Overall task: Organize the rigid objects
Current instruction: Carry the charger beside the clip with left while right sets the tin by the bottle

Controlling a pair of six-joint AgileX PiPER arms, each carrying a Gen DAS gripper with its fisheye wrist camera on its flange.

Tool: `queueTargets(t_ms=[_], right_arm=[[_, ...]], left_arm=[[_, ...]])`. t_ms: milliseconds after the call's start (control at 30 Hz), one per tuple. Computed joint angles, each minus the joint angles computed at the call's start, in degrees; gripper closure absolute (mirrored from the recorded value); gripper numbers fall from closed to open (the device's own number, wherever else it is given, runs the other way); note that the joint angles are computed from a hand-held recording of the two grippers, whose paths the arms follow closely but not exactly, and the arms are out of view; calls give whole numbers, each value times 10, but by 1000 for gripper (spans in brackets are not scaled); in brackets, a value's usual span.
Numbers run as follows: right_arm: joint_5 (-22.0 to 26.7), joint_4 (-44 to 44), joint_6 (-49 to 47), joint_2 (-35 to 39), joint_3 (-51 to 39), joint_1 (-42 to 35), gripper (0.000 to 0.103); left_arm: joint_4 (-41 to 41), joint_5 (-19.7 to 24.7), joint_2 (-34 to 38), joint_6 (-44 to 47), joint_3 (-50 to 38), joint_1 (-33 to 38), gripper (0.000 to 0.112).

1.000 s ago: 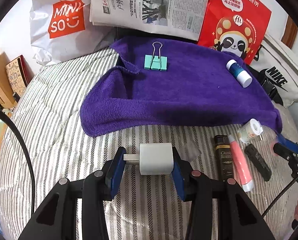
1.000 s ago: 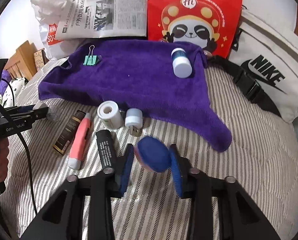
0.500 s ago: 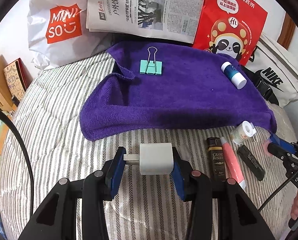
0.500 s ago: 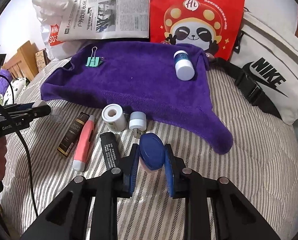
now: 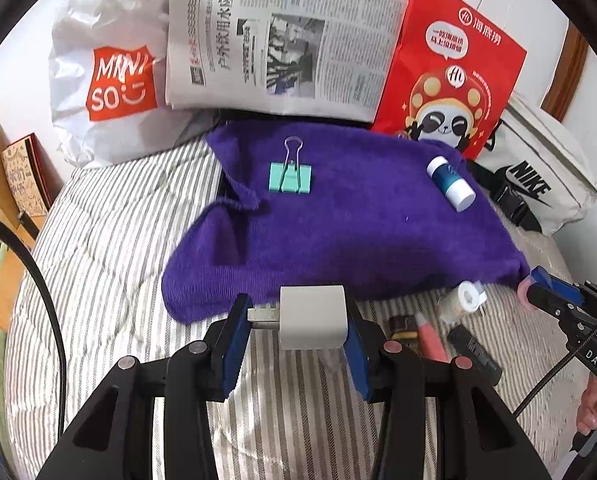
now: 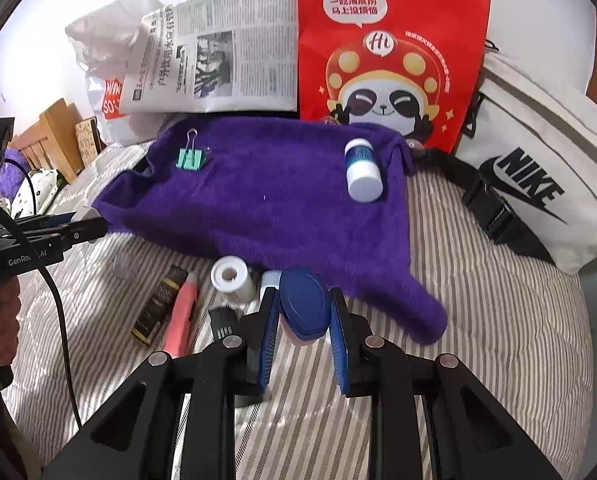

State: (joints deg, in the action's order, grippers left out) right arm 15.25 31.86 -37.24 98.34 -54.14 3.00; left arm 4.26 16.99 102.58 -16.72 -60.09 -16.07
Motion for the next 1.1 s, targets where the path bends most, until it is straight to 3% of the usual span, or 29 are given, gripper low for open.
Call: queueTargets(t_ms=[500, 900, 1100], right_arm=[[54, 16, -11, 72, -114, -32, 78], [85, -76, 96, 183, -253, -38, 78], [76, -136, 156, 238, -305, -28, 78]], left_arm=[[-79, 44, 93, 103, -145, 29, 71], [-126, 71, 165, 156, -227, 47, 71], [-133, 79, 187, 163, -252, 53, 71]])
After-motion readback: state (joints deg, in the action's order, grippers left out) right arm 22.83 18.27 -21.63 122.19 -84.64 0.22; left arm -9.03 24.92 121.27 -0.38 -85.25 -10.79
